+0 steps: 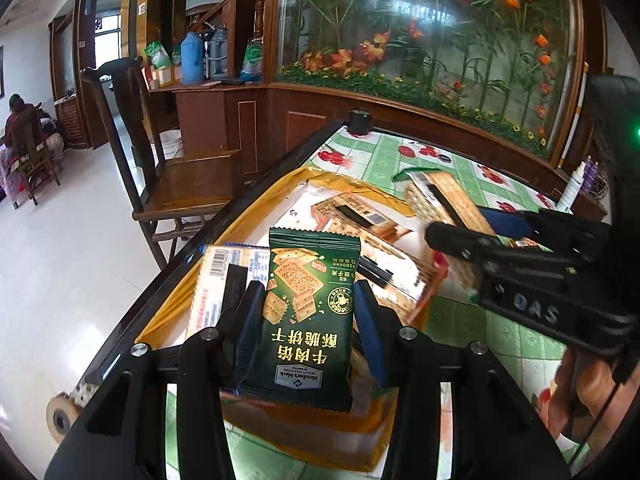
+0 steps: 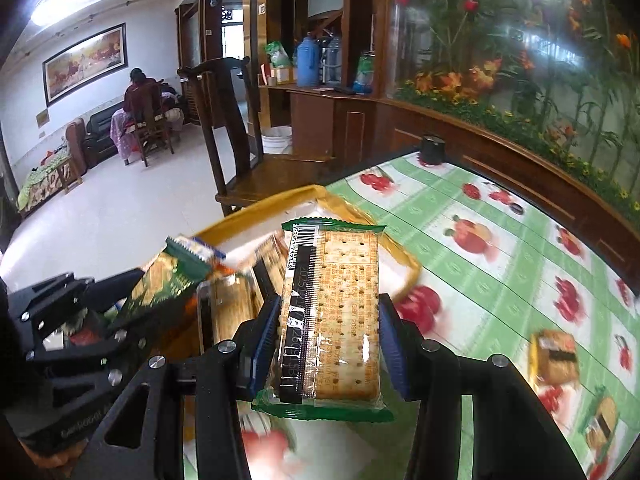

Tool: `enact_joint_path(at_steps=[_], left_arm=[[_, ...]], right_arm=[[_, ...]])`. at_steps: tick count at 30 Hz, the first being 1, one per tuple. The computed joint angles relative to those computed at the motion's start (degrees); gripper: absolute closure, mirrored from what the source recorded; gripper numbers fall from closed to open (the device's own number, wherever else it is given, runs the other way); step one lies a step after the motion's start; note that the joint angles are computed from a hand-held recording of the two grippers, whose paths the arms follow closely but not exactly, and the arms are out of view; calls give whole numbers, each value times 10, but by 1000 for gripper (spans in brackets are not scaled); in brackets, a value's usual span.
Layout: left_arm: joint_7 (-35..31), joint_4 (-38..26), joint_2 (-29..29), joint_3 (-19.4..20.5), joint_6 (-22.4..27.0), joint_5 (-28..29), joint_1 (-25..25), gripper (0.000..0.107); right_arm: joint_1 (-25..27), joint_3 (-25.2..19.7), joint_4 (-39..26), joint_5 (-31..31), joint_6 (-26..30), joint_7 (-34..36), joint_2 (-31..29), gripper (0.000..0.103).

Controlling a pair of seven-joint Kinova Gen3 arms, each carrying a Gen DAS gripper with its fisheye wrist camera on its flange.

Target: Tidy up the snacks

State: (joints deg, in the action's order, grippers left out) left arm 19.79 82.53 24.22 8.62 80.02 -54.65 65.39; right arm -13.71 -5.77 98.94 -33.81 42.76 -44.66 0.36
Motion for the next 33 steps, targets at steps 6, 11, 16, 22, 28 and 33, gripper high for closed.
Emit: enact_joint_path(at_steps=[6, 11, 16, 22, 28, 33], left_arm=[[-18, 11, -5, -6, -39, 5, -34, 64], [-38, 0, 5, -12, -54, 21, -52, 63], [-49, -16, 17, -20, -40, 39, -54, 21], [-68, -45, 31, -28, 6, 45, -38, 21], [-76, -79, 44, -32, 31, 24, -10, 21], [-112, -126, 66, -38, 35, 19, 1, 21]], right_arm=[[-3, -18, -61, 6, 7, -40, 71, 55], [3, -35, -108, 21, 23, -68, 125, 55], [9, -49, -120, 34, 26, -79, 149, 54], [29, -58, -97, 13, 8, -63, 135, 32], [77, -40, -53, -50, 13, -9, 90, 24], [115, -1, -27, -81, 35, 25, 65, 22]])
